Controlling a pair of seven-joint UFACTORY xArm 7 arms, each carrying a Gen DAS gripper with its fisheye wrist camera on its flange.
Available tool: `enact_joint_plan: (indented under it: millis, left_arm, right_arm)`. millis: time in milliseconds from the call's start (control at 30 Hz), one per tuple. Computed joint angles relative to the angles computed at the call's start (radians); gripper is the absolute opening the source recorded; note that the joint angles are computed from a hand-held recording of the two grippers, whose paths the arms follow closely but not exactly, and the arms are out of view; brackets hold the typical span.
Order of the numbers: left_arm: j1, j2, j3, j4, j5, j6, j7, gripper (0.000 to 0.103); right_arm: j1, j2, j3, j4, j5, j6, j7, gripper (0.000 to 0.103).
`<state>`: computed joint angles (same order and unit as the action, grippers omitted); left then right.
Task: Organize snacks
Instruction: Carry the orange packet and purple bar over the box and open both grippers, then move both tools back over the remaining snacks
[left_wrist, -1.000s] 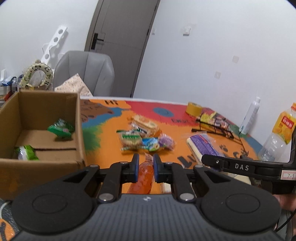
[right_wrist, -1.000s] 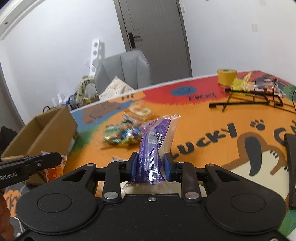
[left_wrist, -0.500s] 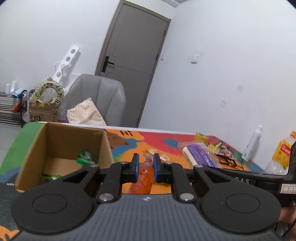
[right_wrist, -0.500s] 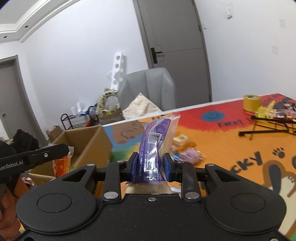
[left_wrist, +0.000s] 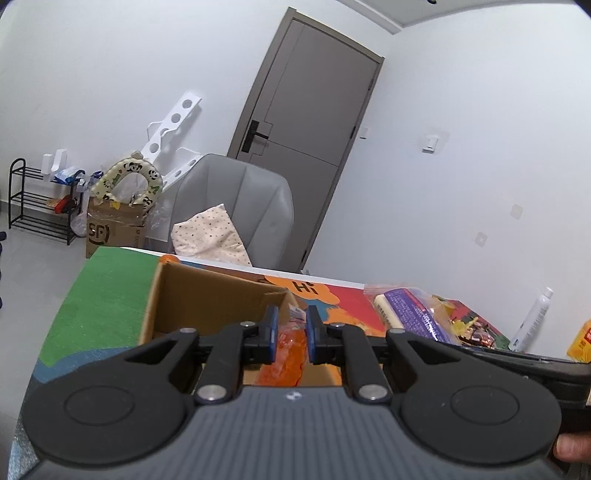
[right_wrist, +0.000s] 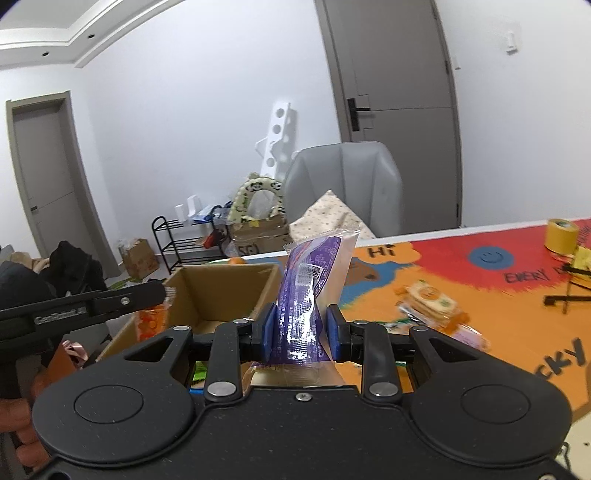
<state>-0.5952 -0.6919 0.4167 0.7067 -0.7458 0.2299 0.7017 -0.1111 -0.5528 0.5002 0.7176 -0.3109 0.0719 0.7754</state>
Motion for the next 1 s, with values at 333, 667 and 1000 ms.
enact_joint_plan:
  millis: [333, 667, 1000]
  left_arm:
    - [0.044, 0.067, 0.037, 0.053, -0.077, 0.084, 0.016, 0.025]
    - [0.157, 0.049, 0.0, 0.033, -0.114, 0.081, 0.031, 0.066]
    - [0.184, 0.037, -0.061, 0.01, -0.07, 0.056, -0.023, 0.091]
  right_arm:
    - [-0.068, 0.116, 0.111, 0.122, -0.09, 0.034, 0.062, 0.027]
    - [-0.138, 0.223, 0.186, 0.21, -0.269, 0.018, 0.25, 0.028]
    - [-0.136, 0.155, 0.141, 0.12, -0.226, -0.061, 0.289, 0.053]
